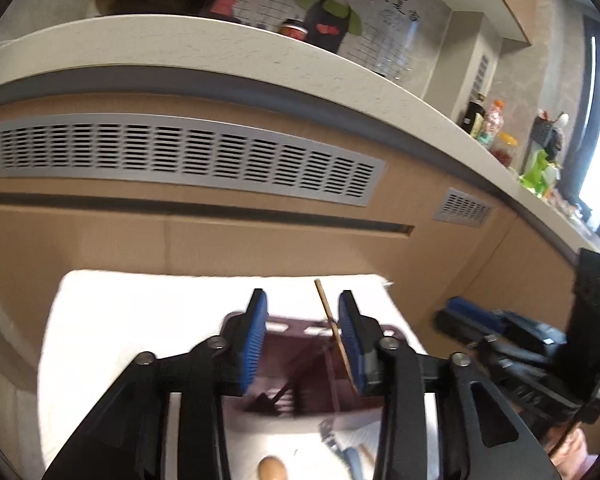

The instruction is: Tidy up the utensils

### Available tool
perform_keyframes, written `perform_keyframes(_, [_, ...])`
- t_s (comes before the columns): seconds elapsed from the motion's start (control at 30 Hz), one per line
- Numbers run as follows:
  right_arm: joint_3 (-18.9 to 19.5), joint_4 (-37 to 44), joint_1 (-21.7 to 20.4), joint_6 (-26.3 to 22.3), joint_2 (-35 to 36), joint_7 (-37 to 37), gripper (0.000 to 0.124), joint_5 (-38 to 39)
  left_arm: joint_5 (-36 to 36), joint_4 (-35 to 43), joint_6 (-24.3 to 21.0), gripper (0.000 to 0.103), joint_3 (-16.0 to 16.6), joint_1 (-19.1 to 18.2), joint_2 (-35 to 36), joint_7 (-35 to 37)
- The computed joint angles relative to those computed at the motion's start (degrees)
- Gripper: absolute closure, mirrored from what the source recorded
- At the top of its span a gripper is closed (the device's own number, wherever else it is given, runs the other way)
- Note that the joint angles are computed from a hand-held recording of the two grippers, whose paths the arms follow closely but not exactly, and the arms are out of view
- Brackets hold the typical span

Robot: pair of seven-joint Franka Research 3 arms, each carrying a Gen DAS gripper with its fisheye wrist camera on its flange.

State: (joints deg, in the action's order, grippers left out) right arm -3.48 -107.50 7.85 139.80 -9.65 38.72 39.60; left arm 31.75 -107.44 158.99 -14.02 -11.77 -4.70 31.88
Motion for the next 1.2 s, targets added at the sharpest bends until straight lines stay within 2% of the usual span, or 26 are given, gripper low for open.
perform_keyframes(0.03, [0.02, -1.23, -0.18, 0.52, -1.16, -0.40, 0.089, -0.59, 1.38, -1.31, -0.59, 0.051, -0.30, 0.09, -1.23, -1.47])
perform_keyframes(0.07, [0.03, -2.83, -0.31, 1.22, -2.60, -0.77, 0.086, -1.25, 2.49, -2.51, -1.47, 0.050, -0.66, 0.21, -2.36, -2.72])
perform_keyframes(0.13, [-0.26, -5.17, -0.29, 1.65, -4.77, -1.65, 0.068, -2.26, 4.26, -5.49, -3.73, 0.049, -1.55, 0.48, -5.18, -5.37])
perform_keyframes(0.17, [-0.51, -6.48, -0.18, 1.83, -5.91, -2.33, 0.051, -2.42, 4.05, -7.35, -4.01, 0.049, -1.77, 0.43, -6.72, -6.20])
perform_keyframes(0.2, [-0.77, -8.27, 0.03, 2.58, -7.39, -3.27, 0.039, -2.17, 2.86, -9.29, -4.22, 0.048, -1.78, 0.14, -8.26, -6.31])
perform_keyframes(0.3, [-1.12, -14.48, 0.99, 7.13, -11.97, -6.44, 0.026, -1.64, -0.26, -15.01, -5.17, 0.044, -2.24, -0.52, -12.67, -6.54])
perform_keyframes(0.37, [-1.38, -17.36, 1.47, 6.91, -14.30, -7.47, 0.025, -3.02, -1.47, -17.41, -7.65, 0.042, -3.08, -0.81, -14.78, -6.60])
perform_keyframes(0.53, [-1.55, -20.40, 2.15, -0.63, -17.06, -8.95, 0.025, -7.84, -4.21, -24.27, -11.79, 0.037, -4.54, -2.30, -20.10, -8.57])
perform_keyframes(0.57, [-1.71, -20.68, 2.58, -3.45, -17.49, -10.17, 0.025, -8.82, -5.04, -25.05, -12.57, 0.037, -4.60, -2.77, -20.65, -8.55])
perform_keyframes(0.63, [-2.46, -19.93, 3.46, -11.71, -17.63, -12.63, 0.032, -10.24, -6.35, -27.22, -13.59, 0.037, -4.66, -3.66, -22.36, -8.62])
perform_keyframes(0.7, [-2.23, -18.46, 3.76, -21.30, -17.02, -14.62, 0.067, -12.47, -7.40, -29.19, -14.18, 0.037, -4.66, -4.31, -23.99, -8.82])
perform_keyframes(0.77, [-0.56, -18.43, 3.34, -25.74, -16.75, -15.42, 0.071, -14.96, -8.42, -30.94, -14.30, 0.037, -4.48, -4.75, -25.48, -9.22])
perform_keyframes(0.83, [1.37, -21.11, 3.17, -25.88, -18.09, -16.75, 0.073, -17.23, -9.53, -32.45, -14.83, 0.037, -4.25, -5.25, -26.86, -9.30])
perform_keyframes(0.9, [3.36, -23.24, 3.10, -23.57, -18.57, -17.09, 0.086, -19.71, -10.25, -33.12, -15.17, 0.037, -4.12, -5.38, -27.58, -9.32])
perform_keyframes(0.97, [4.46, -23.60, 2.98, -22.46, -17.86, -15.26, 0.089, -21.31, -10.96, -33.77, -15.18, 0.037, -3.87, -5.53, -28.21, -9.29])
perform_keyframes(1.07, [4.71, -21.63, 2.67, -23.49, -15.08, -11.73, 0.091, -22.87, -11.51, -34.36, -15.31, 0.037, -3.92, -5.69, -29.08, -9.08])
perform_keyframes(1.13, [4.23, -19.92, 2.38, -25.61, -13.64, -9.80, 0.098, -23.31, -11.67, -34.19, -15.42, 0.037, -3.98, -5.87, -29.00, -8.48])
perform_keyframes(1.17, [3.90, -19.82, 2.30, -25.74, -13.71, -9.53, 0.109, -23.13, -11.69, -33.99, -15.54, 0.036, -4.12, -5.94, -28.83, -8.23])
perform_keyframes(1.2, [3.55, -20.30, 2.13, -25.07, -14.47, -9.49, 0.113, -22.90, -11.68, -33.71, -15.62, 0.036, -4.26, -5.97, -28.60, -8.03])
